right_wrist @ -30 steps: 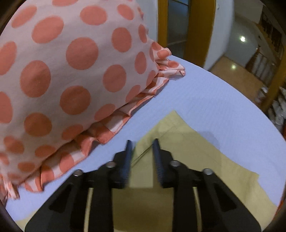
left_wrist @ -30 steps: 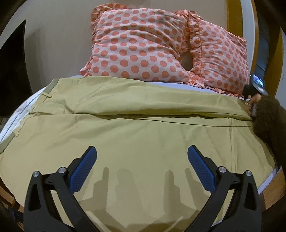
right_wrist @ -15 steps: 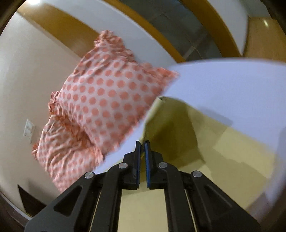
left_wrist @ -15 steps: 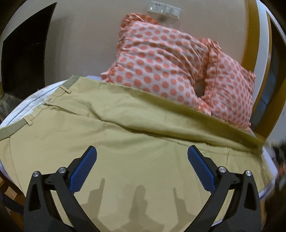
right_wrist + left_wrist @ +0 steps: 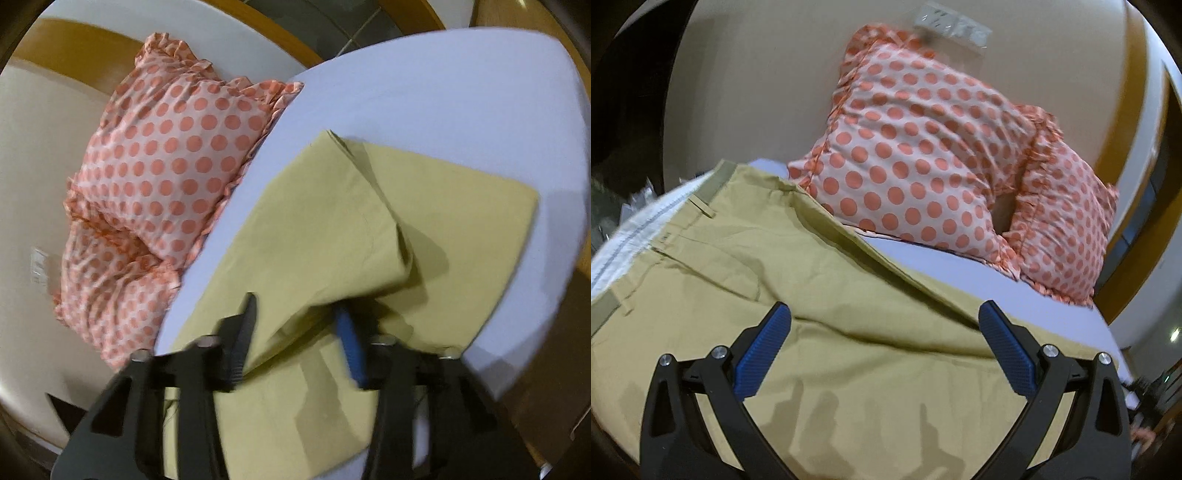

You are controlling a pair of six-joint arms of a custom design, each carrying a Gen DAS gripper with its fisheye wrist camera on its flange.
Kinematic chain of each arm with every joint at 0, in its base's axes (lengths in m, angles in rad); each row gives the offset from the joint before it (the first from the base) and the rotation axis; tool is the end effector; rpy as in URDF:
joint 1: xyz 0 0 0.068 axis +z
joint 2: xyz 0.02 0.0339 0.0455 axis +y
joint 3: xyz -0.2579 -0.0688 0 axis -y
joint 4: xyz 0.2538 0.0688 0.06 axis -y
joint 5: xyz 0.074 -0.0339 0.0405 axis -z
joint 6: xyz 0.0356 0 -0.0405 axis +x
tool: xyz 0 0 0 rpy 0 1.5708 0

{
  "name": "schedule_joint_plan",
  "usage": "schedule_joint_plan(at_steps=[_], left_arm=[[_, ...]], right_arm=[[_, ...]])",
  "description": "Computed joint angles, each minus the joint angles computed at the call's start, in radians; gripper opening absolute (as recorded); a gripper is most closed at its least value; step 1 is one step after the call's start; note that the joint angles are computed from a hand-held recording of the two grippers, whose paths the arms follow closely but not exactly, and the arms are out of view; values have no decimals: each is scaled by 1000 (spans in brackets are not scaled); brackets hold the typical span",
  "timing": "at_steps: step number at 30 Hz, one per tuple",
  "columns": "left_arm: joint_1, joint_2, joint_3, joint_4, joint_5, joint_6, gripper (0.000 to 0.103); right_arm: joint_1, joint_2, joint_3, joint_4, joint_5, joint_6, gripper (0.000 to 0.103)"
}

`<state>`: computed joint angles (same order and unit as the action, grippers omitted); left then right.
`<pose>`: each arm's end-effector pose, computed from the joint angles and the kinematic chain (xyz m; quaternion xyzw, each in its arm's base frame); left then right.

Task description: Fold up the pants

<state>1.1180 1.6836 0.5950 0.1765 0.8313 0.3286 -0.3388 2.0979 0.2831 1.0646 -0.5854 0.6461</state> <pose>0.1461 0.2402 0.0952 -0.2123 0.8493 -0.0906 0.4747 0.2164 -0.0554 0.0049 0.3137 0.8281 0.3199 0.3369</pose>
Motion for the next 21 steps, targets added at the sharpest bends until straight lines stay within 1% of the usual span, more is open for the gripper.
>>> schedule_joint_plan(at_steps=[1, 2, 3, 4, 5, 6, 8, 11, 12, 13, 14, 15, 16, 17, 19, 20, 21], left_arm=[[-30, 30, 39, -4, -27, -35, 101], [-76, 80, 102, -17, -79, -78, 100], [-111, 117, 156, -40, -124, -107, 99], [-131, 146, 196, -60, -147, -124, 97], [-167, 207, 277, -107, -183, -149, 93], [-189, 241, 325, -137, -207, -164, 89], [-243, 325, 437, -187, -271, -206, 88], [-307, 412, 545, -185, -392, -264, 85], [-320, 440, 579, -190, -424, -277, 80], [-332, 472, 621, -209, -452, -288, 73], [-343, 522, 691, -255, -483, -288, 48], [-343, 563, 749, -307, -487, -280, 15], [-333, 597, 798, -356, -464, -276, 8], [-307, 604, 798, -370, -417, -290, 8], [-248, 531, 680, -304, -327, -286, 7], [-204, 445, 562, -251, -284, -239, 7], [-165, 362, 440, -176, -253, -208, 7]], right_arm=[[-7, 35, 25, 22, -34, 9, 2], [-19, 52, 22, 70, -49, 32, 2], [-42, 78, 3, 171, -71, 54, 2], [-58, 83, -7, 215, -86, 57, 2], [-70, 84, -18, 247, -95, 59, 2], [-78, 75, -24, 256, -100, 55, 2], [-92, 55, -32, 252, -112, 40, 2], [-105, 57, -38, 262, -125, 45, 2], [-100, 50, -40, 259, -120, 49, 2], [-103, 53, -38, 258, -120, 45, 2], [-96, 49, -38, 258, -112, 50, 2], [-94, 50, -36, 263, -112, 57, 2], [-93, 51, -34, 274, -115, 67, 2], [-93, 42, -36, 276, -113, 73, 2], [-104, 8, -55, 288, -117, 81, 2], [-117, -19, -68, 287, -123, 77, 2], [-145, -55, -90, 287, -135, 68, 2]])
